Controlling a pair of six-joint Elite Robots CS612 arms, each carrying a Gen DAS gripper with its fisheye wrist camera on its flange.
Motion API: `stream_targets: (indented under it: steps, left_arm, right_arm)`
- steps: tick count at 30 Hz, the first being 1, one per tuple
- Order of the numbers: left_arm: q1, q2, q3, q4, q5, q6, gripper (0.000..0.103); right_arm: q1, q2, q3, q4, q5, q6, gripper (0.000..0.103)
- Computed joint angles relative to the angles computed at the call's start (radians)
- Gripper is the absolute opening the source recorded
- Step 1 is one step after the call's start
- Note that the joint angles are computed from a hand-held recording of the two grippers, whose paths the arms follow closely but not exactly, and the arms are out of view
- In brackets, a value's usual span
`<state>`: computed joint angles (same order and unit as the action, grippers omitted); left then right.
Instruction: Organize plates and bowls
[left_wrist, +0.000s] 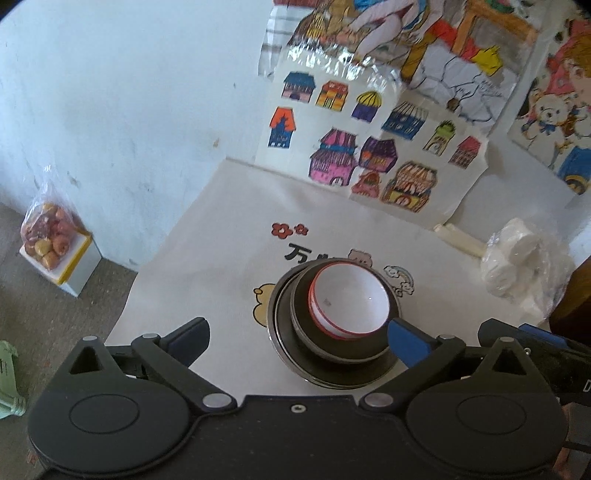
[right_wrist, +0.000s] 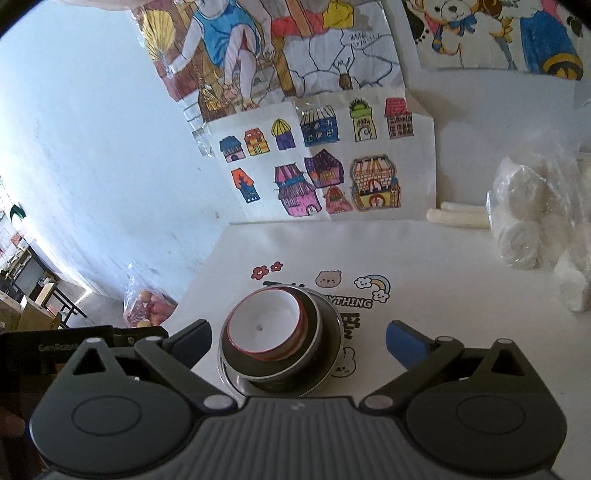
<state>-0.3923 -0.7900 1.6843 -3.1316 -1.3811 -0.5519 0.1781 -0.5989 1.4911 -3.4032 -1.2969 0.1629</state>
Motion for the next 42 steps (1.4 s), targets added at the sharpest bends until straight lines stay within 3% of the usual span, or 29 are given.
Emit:
stream_targets:
  steps: [10,15,22,29,33,42]
  left_arm:
    - [-0.005,-0.026,0.076,-0.124,0.012,0.035,0.102]
    - [0.007,-0.026,0.094,-0.163,-0.016,0.055,0.102]
    - [0.038,-0.021,0.115,-0.244,-0.092,0.151,0.102]
    - [0.082,-0.023,0.132,-0.296,-0.18,0.282,0.102]
    - [0.11,-0.026,0.144,-0.303,-0.251,0.318,0.102]
    - [0.144,-0.046,0.196,-0.361,-0.313,0.432,0.102]
  right_arm:
    - [0.01,-0.02,0.069,-0.097,-0.027,0.014,0.103]
    - [0.026,-0.028,0.092,-0.121,-0.075,0.022,0.103]
    - [0.068,-0.035,0.117,-0.154,-0.2,0.088,0.103]
    - [0.132,-0.033,0.128,-0.198,-0.359,0.171,0.103]
    - [0.171,-0.031,0.138,-0.216,-0.447,0.215,0.103]
    - [0.246,-0.031,0.159,-0.245,-0.611,0.287,0.103]
